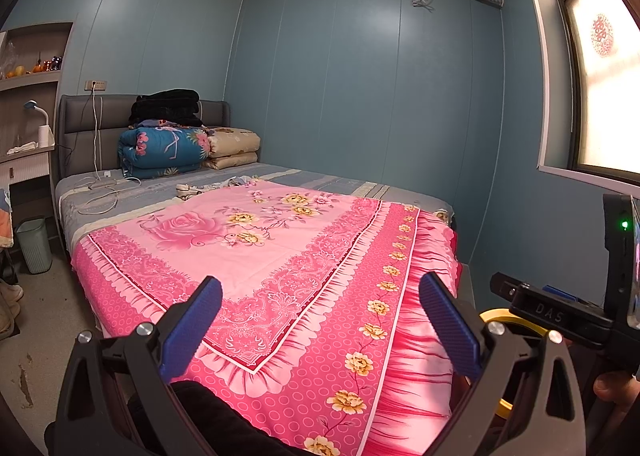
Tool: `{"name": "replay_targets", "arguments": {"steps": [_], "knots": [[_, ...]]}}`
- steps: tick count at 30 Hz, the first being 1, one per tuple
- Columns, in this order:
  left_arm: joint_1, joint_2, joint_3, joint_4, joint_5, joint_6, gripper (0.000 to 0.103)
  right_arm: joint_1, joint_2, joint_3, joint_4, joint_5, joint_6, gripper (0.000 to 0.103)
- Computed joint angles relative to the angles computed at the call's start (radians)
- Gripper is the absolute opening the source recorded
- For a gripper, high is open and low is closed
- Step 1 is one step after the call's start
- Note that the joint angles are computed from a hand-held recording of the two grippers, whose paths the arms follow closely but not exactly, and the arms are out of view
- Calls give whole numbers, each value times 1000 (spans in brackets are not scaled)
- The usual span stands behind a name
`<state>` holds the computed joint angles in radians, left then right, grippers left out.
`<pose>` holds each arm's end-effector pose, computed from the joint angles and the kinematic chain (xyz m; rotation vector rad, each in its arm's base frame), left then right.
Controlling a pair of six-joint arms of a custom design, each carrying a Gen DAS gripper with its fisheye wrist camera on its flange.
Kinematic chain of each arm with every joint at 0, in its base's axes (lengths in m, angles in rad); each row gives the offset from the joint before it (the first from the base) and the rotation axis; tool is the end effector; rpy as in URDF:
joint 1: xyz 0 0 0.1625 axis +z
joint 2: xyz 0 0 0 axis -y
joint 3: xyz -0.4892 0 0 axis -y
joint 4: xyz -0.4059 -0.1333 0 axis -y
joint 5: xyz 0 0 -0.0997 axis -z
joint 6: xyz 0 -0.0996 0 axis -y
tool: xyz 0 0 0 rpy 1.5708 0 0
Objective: Collect trash
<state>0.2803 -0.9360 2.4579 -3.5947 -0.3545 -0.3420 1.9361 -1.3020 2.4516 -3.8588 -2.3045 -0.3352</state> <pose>-0.3351 -0.3324 0.1687 0.6513 2.1234 -1.4931 0.2068 -0.3543 0.3232 0.2348 -2.1424 1.3511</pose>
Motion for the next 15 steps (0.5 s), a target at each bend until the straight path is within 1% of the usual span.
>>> {"name": "replay_targets", "arguments": {"steps": [15], "knots": [[5, -5, 0, 9, -10, -5, 95, -1, 6, -1, 3, -7, 10, 95]]}}
